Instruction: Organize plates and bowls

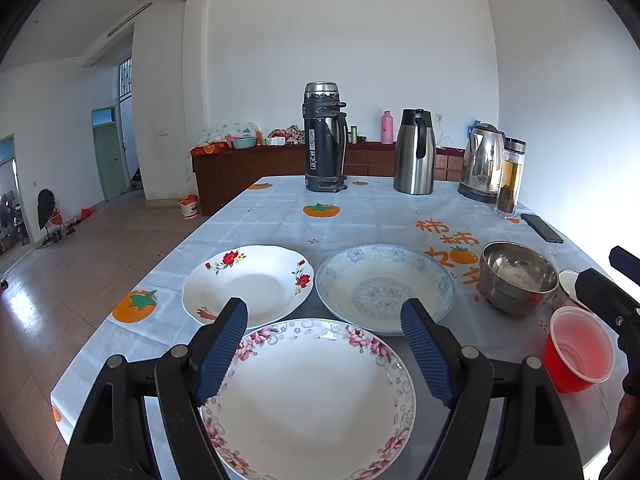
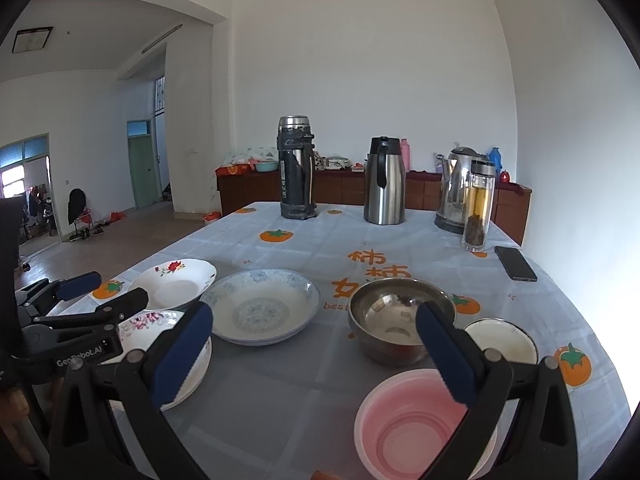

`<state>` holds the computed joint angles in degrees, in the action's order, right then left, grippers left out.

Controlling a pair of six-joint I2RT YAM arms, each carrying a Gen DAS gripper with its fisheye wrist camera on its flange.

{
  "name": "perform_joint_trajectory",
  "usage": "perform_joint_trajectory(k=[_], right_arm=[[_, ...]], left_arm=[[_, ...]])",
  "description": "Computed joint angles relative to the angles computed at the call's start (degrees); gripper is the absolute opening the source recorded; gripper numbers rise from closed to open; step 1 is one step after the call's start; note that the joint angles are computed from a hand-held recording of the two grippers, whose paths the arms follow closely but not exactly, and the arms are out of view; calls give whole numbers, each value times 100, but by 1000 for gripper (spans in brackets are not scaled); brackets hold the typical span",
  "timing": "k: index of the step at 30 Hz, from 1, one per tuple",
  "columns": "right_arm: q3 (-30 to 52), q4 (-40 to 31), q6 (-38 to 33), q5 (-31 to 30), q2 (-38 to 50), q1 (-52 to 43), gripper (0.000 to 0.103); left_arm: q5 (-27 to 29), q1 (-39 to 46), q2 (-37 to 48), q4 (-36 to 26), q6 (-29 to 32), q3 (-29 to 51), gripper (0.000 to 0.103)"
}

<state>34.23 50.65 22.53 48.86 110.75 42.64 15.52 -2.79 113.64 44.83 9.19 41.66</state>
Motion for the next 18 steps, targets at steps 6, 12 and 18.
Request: perform_joint_trajectory(k=[6,12,18], right_arm=[[-11,77,-12,-68,24,8,103],[-60,209,0,-116,57,11,103],[-98,346,8,-236,73,-11,103]], left_arm=[[-23,-6,0,-6,-6,6,81],[-25,10,21,-6,-18,28,81],[-12,17,24,-3,-19,27,81]])
